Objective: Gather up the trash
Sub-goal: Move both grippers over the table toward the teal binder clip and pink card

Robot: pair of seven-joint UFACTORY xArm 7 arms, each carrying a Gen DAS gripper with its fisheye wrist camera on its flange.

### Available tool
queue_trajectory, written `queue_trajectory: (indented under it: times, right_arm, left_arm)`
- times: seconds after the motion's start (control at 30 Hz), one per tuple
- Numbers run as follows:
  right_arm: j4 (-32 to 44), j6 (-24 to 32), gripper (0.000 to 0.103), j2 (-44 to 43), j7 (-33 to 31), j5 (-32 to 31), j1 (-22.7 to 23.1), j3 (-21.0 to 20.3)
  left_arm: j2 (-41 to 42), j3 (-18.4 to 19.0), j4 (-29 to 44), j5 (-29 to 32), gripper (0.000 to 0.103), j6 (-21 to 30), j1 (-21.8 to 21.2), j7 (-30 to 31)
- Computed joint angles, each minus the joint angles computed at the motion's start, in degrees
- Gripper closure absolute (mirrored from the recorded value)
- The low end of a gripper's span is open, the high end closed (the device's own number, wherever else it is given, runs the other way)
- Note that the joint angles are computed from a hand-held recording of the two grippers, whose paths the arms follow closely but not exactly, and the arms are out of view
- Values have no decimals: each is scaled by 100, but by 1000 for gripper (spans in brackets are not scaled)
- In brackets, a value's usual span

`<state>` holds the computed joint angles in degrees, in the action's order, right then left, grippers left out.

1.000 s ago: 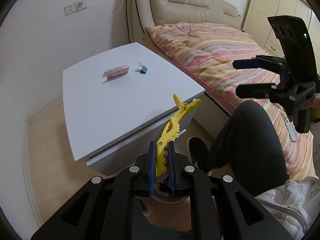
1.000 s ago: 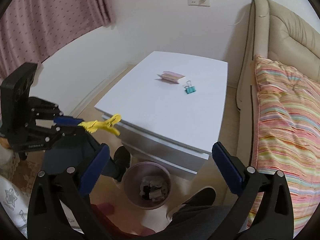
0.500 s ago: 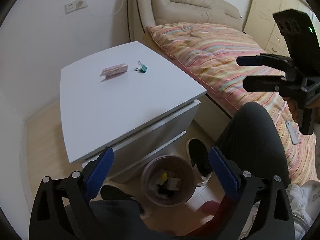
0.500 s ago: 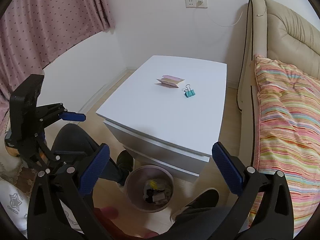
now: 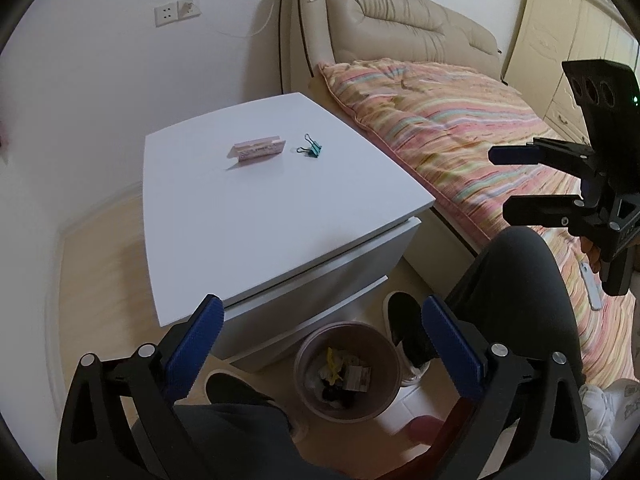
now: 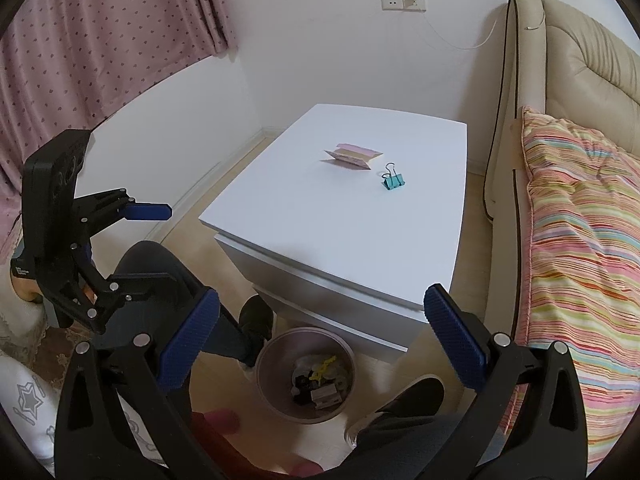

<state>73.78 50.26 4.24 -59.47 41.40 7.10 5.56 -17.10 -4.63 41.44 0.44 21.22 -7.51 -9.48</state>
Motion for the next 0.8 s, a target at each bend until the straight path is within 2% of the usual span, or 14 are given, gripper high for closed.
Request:
queue_trajectory:
  times: [0.2, 0.4, 0.53, 0.67, 0.8]
  right_arm:
    - [257, -13, 3, 208, -43, -72, 6, 49]
    - [923, -9, 3, 700, -112, -290, 15, 192]
    - [1609, 26, 3, 1217, 2, -592, 33, 301]
    - [2478, 216, 3, 1854, 289, -1147, 115, 395]
    - [3654, 692, 3, 2694, 519, -1684, 216, 491]
  left_arm:
    - [143, -36, 97, 243, 8, -159, 154, -167]
    - [368, 72, 337, 266, 8, -287, 239, -116]
    - [593, 123, 597, 364, 8, -291, 366, -127]
    - [789, 223, 836, 272, 8, -318, 398, -1]
    - [979, 263, 1032, 218, 8, -368, 452, 19]
